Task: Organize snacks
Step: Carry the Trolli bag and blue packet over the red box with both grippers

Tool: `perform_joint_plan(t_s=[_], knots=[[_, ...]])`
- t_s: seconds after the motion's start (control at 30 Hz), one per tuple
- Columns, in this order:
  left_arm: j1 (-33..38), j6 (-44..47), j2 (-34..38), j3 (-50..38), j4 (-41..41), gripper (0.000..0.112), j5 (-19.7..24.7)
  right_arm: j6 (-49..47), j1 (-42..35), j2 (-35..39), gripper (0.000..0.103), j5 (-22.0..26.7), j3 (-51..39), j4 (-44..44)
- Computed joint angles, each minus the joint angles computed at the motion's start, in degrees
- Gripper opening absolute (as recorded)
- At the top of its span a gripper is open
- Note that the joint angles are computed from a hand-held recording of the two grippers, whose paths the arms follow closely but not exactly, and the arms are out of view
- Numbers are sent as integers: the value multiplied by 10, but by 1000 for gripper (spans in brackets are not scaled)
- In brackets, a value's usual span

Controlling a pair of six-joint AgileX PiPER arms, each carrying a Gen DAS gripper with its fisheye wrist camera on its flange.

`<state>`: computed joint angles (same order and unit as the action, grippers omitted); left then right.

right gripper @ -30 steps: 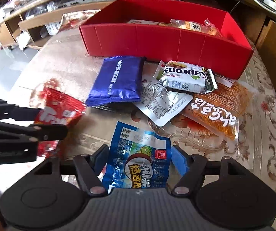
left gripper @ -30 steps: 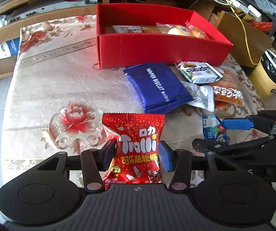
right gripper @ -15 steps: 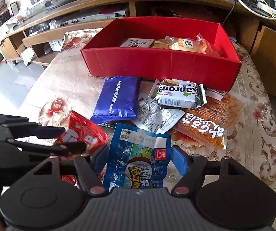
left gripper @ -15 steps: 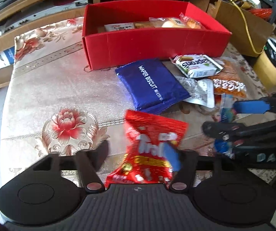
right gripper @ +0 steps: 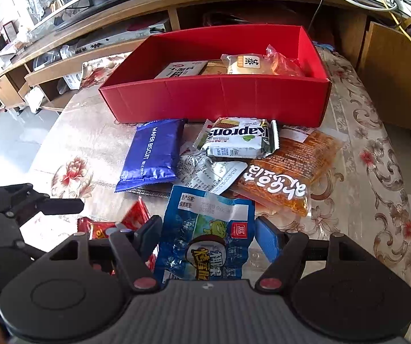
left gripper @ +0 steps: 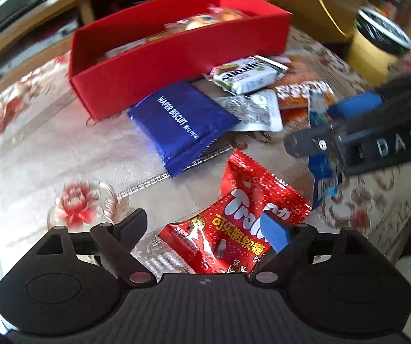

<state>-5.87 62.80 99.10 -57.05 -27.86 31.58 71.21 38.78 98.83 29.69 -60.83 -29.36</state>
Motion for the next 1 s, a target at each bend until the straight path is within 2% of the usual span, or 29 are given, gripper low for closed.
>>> perform_joint_plan(t_s=[0.13, 0.47, 0.6, 0.7, 0.87, 0.93, 1.0], knots=[[5, 57, -3, -7, -14, 92, 27, -12, -10, -11, 71, -13, 15, 16], [-13, 201, -13, -21, 14, 93, 94, -61, -31, -30, 71, -39, 44, 62], [-49, 283, -15, -4, 70, 96, 68, -81, -33, -32, 71, -43, 50, 81], [-61, 255, 18, -23, 116, 98, 68, -96, -35, -32, 71, -44, 50, 96], [-28, 133, 69, -83, 109, 97, 133, -120, -41, -30, 71, -47, 48, 117], [-20, 106, 71, -87, 96, 90, 141, -127, -40, -30, 71, -49, 45, 120], [-24, 79, 62, -75, 93, 83, 123, -130, -36, -30, 71, -50, 41, 120]])
